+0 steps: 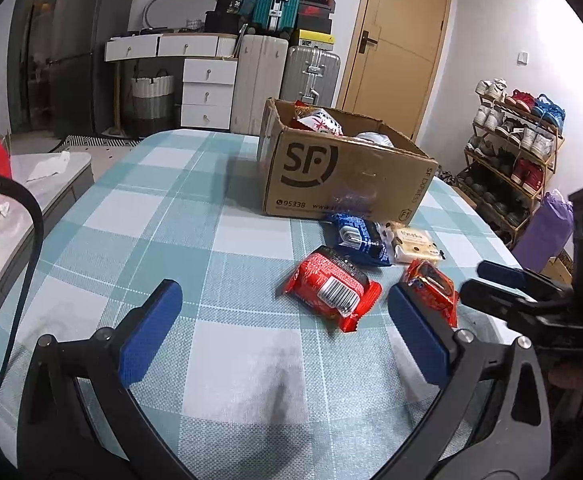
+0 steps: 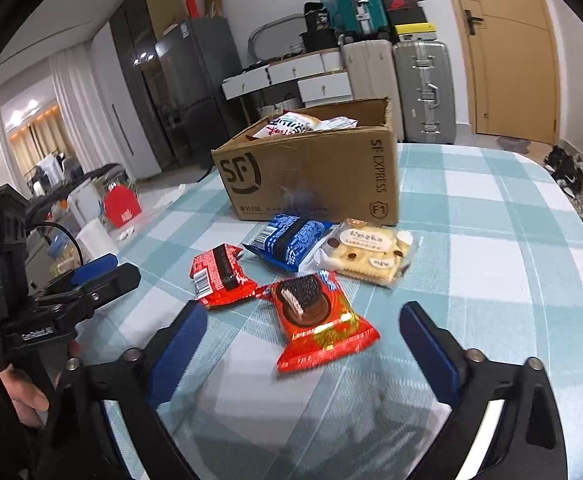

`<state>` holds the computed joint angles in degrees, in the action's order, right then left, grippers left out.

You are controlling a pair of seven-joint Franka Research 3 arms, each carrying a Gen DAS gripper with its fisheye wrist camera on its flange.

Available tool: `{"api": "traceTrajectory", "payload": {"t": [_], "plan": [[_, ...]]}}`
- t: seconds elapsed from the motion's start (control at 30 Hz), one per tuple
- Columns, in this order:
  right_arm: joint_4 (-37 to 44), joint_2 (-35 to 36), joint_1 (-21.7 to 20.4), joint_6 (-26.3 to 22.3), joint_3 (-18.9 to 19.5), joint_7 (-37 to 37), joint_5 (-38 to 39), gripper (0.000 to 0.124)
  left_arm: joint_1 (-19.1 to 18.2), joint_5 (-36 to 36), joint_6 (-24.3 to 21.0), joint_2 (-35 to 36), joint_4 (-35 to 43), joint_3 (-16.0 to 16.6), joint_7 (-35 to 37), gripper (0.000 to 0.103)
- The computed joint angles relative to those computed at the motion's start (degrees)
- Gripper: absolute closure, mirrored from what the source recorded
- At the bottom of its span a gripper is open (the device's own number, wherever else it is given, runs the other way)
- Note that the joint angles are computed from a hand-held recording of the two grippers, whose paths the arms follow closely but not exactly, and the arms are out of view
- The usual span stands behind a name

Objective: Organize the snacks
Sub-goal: 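Grasp the red chocolate cookie pack with the right gripper while the left gripper grasps the red wafer pack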

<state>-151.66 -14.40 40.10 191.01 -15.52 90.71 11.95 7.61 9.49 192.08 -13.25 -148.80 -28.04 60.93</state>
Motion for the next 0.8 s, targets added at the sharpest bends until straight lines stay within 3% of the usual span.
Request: {"api": "traceTrajectory", "payload": {"t": [0.07, 0.13, 0.23, 0.3, 0.37, 0.4, 0.43, 0.5, 0.6, 0.73, 0.8], "plan": [[2.46, 1.62, 4.96, -2.70, -5.60, -1.03, -0.93, 0.037, 0.25, 0.21, -0.80, 0.93, 0.86, -0.37, 0.18, 0.000], [4.51, 2.73, 11.08, -5.45, -11.53, -3.56, 0.78, 0.039, -1.92, 1.22, -1.35, 1.33, 1.06, 2.00, -0.15, 0.000], [7.06, 4.75, 12.27, -8.58, -12.50, -6.02, 3.09, 0.040, -2.46, 1.97, -1.61, 2.39, 1.76, 2.78, -0.78, 0.000], [8.78, 5.90, 16.01, -10.00, -15.68, -10.00, 7.32, 0.043, -4.32, 2.63, -2.10, 2.75, 1.93, 4.93, -1.39, 0.000], [9.60, 6.47, 16.15, -11.69, -15.65, -11.91, 9.73, 0.058, -8.20, 3.59, -2.80, 3.30, 2.21, 9.07, -2.16, 0.000], [10.16, 7.02, 15.50, -12.53, -15.05, -12.31, 10.41, 0.069, -10.31, 4.05, -3.07, 2.98, 1.90, 11.25, -2.61, 0.000], [10.25, 7.13, 14.87, -12.77, -14.36, -12.73, 10.98, 0.073, -10.41, 4.33, -3.28, 3.17, 2.08, 11.46, -3.02, 0.000], [10.75, 7.81, 12.68, -13.46, -12.23, -12.35, 10.65, 0.076, -12.48, 5.08, -3.58, 3.46, 2.28, 13.68, -3.56, 0.000], [10.44, 8.12, 7.43, -13.16, -7.20, -8.77, 6.45, 0.076, -10.94, 5.89, -3.38, 3.48, 2.29, 12.36, -4.39, 0.000], [9.69, 8.45, -5.77, -11.97, 4.27, 4.54, -9.26, 0.080, -9.36, 6.61, -3.37, 3.52, 2.38, 10.96, -5.18, 0.000], [8.94, 8.04, -8.08, -10.57, 6.53, 4.67, -9.34, 0.085, -10.00, 6.93, -3.55, 3.44, 2.35, 11.64, -5.47, 0.000]]}}
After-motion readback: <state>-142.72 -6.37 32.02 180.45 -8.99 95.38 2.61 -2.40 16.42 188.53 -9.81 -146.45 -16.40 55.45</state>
